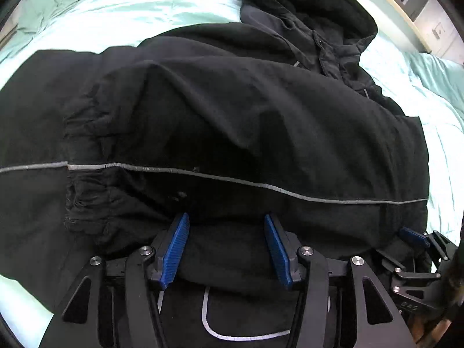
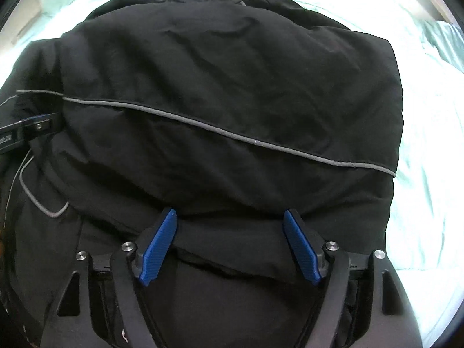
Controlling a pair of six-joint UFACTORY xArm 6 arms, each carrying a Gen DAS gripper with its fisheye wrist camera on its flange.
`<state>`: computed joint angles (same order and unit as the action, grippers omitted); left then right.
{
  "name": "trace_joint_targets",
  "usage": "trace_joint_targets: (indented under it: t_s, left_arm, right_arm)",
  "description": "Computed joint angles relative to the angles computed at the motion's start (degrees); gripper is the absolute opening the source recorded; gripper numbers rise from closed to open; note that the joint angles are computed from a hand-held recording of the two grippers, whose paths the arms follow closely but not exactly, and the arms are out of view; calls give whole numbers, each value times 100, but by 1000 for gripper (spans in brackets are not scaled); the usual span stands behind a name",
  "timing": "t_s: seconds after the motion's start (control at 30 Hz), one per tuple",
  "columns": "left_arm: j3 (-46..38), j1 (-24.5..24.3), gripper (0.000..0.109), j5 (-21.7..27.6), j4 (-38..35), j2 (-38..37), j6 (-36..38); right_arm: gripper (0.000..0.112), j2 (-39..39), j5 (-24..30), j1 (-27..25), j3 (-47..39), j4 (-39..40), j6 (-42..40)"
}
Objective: Fold large clothes
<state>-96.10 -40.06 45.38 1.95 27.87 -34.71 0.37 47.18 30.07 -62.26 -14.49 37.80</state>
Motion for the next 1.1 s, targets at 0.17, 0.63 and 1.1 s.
trace_joint_targets:
  t_s: [0.17,0.63,1.1]
  left_arm:
    - [1230,200,56,-1001,-416,-982,-175]
    - [4842,3267,56,-1175,1642,-4880,-2586]
    - [4672,4235,52,-2340,390,-3356,-1738]
  right_arm:
    - [82,-50,63,92,-17,-113,114]
    - [84,-57,113,138,-13,-219,281]
    - [86,39,293,127,-165,-103,2]
